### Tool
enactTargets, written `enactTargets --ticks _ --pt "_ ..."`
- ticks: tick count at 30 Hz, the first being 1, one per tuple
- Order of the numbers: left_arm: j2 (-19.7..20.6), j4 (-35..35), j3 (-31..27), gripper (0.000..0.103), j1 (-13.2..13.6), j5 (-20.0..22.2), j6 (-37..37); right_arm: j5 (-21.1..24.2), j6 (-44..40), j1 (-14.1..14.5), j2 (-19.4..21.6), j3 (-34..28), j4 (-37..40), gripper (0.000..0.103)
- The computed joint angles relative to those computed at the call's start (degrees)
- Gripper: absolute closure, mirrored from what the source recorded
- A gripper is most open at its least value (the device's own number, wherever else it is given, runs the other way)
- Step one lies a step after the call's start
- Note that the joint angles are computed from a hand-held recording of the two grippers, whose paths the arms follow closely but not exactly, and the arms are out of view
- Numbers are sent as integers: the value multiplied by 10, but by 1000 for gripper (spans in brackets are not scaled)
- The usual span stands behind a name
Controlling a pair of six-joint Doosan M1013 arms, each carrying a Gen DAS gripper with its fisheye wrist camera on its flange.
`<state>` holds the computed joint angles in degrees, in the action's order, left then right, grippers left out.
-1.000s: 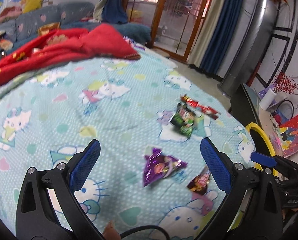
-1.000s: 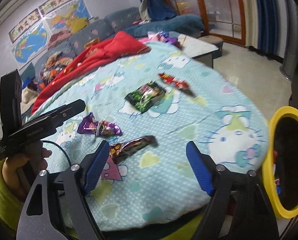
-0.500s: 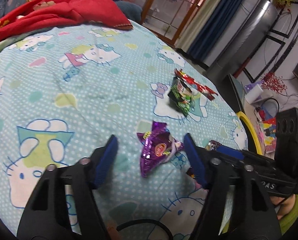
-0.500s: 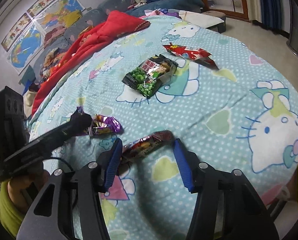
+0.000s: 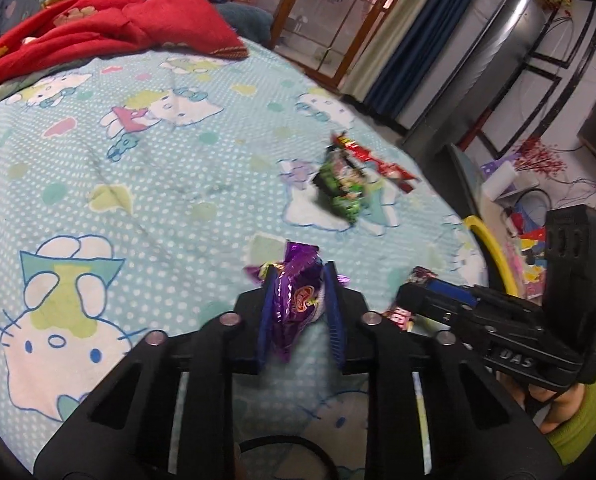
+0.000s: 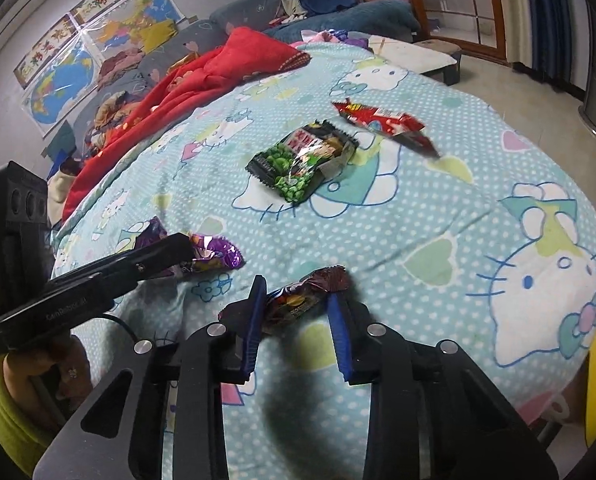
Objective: Collect trash
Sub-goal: 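Carry the purple and brown wrappers in both tools over the bin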
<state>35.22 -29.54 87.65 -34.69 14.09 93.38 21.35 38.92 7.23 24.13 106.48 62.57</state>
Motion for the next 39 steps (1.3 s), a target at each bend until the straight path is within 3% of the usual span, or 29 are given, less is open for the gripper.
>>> enactTargets --ticks 7,17,30,32,39 --pt "-9 -14 0 93 -12 -11 39 -39 -32 -10 -20 11 29 74" --pt "-18 -76 -8 93 -30 -27 123 -79 -123 -41 -53 28 134 75" --pt "-10 -93 -46 93 -49 -22 175 -111 -378 -71 -91 59 396 75" --pt "-8 -65 -54 93 -57 -28 166 -120 -446 -75 -97 65 464 75" --pt "7 -105 -84 93 -69 -9 223 -130 -669 -91 -114 84 699 75"
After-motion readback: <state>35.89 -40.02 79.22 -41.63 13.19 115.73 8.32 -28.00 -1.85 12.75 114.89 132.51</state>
